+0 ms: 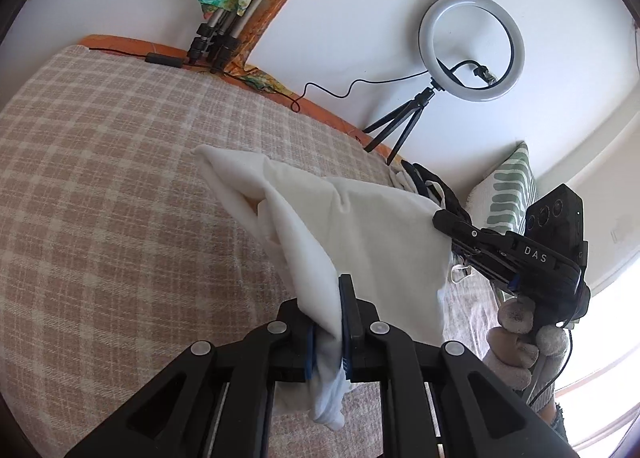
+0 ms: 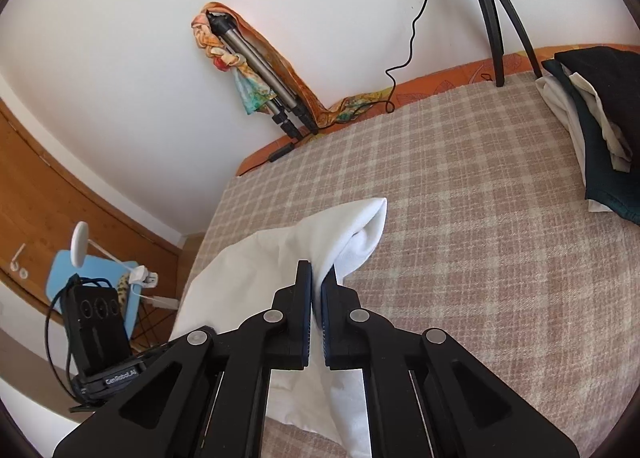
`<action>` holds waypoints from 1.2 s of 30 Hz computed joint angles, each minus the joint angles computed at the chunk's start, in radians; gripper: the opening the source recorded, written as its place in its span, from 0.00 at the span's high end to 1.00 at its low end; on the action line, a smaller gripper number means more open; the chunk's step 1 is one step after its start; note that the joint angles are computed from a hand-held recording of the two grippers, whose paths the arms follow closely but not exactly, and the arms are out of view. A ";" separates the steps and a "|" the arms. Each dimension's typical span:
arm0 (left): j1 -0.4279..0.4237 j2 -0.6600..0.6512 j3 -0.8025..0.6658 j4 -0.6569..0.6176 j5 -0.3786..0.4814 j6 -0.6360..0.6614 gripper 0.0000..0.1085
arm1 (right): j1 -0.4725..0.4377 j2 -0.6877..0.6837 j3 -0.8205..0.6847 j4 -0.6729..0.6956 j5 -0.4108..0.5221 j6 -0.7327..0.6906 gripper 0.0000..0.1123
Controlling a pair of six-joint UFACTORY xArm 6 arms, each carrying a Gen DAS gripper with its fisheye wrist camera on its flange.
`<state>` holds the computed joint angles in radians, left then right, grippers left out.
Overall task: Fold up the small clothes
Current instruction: 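Grasp the folded T-shirt with both tools and lift it toward the clothes stack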
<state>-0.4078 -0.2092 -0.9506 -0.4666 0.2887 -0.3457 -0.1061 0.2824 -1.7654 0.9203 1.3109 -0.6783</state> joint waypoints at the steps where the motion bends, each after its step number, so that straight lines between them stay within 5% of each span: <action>1: -0.010 0.024 -0.027 0.006 0.001 0.002 0.93 | -0.016 0.010 -0.023 0.012 0.009 0.005 0.98; 10: -0.048 0.130 -0.128 0.202 0.030 -0.098 0.93 | -0.111 0.102 -0.184 -0.018 0.095 -0.026 0.97; 13: -0.036 0.092 -0.091 0.250 0.032 -0.136 0.93 | -0.137 0.160 -0.209 -0.029 0.145 0.023 0.79; 14: -0.030 0.077 -0.075 0.250 0.030 -0.142 0.93 | -0.139 0.182 -0.221 -0.041 0.161 0.050 0.73; 22: 0.020 -0.039 0.076 0.175 0.070 -0.142 0.93 | -0.129 0.293 -0.298 -0.045 0.287 0.114 0.72; 24: 0.034 -0.057 0.116 0.112 0.086 -0.128 0.93 | -0.115 0.287 -0.287 -0.060 0.286 0.109 0.63; 36: 0.049 -0.033 0.133 0.016 0.123 -0.078 0.93 | -0.079 0.280 -0.247 -0.092 0.345 0.083 0.63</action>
